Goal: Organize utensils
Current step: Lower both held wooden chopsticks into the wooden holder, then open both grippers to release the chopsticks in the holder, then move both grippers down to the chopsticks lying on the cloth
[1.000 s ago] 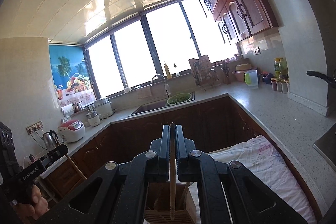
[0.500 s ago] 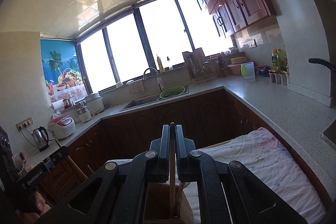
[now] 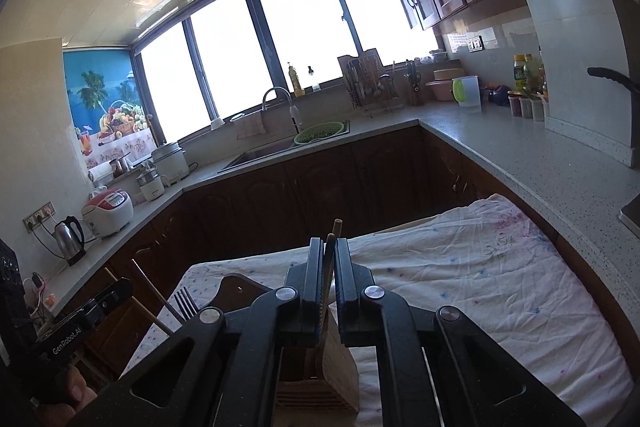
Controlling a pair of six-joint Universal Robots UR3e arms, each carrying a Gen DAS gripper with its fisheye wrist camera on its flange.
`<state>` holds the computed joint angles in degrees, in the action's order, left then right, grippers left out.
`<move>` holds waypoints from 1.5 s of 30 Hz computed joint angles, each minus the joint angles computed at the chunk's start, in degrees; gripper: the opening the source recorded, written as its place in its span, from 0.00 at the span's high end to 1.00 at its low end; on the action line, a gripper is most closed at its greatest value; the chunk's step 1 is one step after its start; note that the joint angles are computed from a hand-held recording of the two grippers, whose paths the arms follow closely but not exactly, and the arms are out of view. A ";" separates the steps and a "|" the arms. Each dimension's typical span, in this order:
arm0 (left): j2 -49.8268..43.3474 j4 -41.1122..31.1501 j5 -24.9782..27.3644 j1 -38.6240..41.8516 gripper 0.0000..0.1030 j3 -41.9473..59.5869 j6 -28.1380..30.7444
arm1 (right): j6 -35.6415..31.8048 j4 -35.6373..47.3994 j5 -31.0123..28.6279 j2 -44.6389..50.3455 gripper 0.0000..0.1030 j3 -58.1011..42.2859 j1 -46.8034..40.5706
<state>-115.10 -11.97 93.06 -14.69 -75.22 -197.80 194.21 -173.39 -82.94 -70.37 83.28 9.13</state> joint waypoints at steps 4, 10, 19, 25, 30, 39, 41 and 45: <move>-0.13 -1.10 0.62 -0.33 0.94 0.77 0.28 | 0.01 0.70 0.14 0.00 0.95 -0.47 -0.12; 0.18 -3.28 0.55 -0.25 0.91 1.71 0.44 | 0.40 1.99 0.33 -0.03 0.90 -1.06 -0.07; 5.81 -0.72 1.94 -0.35 0.29 -4.83 -1.56 | 3.96 -5.48 5.02 -4.92 0.22 6.01 -2.61; 11.06 2.03 2.90 -1.06 0.15 -11.53 -2.73 | 5.72 -11.55 6.78 -12.20 0.02 14.70 -4.25; 14.94 4.73 3.81 -2.32 0.12 -18.74 -4.43 | 6.32 -14.68 7.57 -19.25 0.01 23.61 -5.81; 18.73 6.27 3.91 -5.57 0.12 -29.57 -8.23 | 6.72 -15.04 10.13 -31.16 0.01 39.98 -9.23; 19.37 6.74 4.17 -6.39 0.12 -31.95 -8.67 | 6.68 -14.73 11.23 -34.11 0.01 44.20 -10.71; 20.50 6.72 4.67 -7.88 0.12 -35.59 -9.49 | 6.78 -12.75 14.09 -39.97 0.01 51.20 -14.44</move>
<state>-94.60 -5.25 97.73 -22.57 -110.80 -207.29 200.99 -186.15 -68.85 -110.35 134.48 -5.31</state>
